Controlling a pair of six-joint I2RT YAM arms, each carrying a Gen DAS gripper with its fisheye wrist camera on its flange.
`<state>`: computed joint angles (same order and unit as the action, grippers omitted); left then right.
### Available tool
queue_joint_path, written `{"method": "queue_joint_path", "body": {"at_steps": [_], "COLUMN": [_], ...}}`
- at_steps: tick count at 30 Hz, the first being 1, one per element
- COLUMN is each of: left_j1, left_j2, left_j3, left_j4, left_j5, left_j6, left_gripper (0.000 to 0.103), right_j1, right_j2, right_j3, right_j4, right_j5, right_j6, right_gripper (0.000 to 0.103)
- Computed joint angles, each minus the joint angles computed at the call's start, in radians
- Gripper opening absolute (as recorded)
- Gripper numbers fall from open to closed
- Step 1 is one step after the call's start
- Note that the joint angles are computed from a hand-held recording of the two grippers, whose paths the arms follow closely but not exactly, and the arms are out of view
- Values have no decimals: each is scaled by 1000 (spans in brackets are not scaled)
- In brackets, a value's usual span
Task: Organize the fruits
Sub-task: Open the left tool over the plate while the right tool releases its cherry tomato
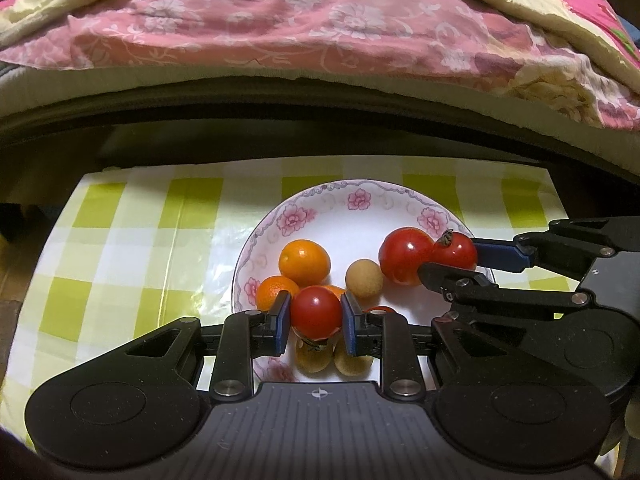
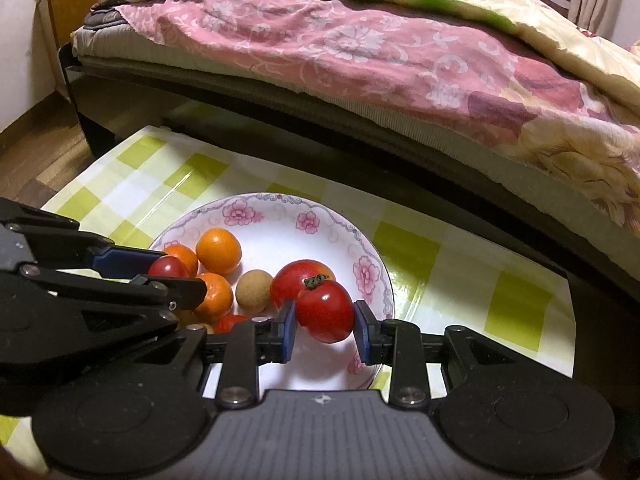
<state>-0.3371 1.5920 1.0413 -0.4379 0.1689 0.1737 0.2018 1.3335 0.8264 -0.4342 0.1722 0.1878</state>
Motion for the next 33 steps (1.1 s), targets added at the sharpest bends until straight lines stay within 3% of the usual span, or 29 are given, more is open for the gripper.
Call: {"method": "queue_joint_path", "body": {"at_steps": [11, 33], "left_j1": [21, 1], "left_j2": [21, 31], "left_j3": [27, 29], "left_j4": [-23, -18], "left_j5": [51, 23], "left_j6": [-26, -15], "left_gripper": [32, 33], "right_j1": [-46, -71], "right_j2": [-3, 27], "right_j3": [1, 41], "right_j4": [3, -56], "right_j5": [-70, -125], "right_j6": [13, -54], "right_gripper": [34, 34]}}
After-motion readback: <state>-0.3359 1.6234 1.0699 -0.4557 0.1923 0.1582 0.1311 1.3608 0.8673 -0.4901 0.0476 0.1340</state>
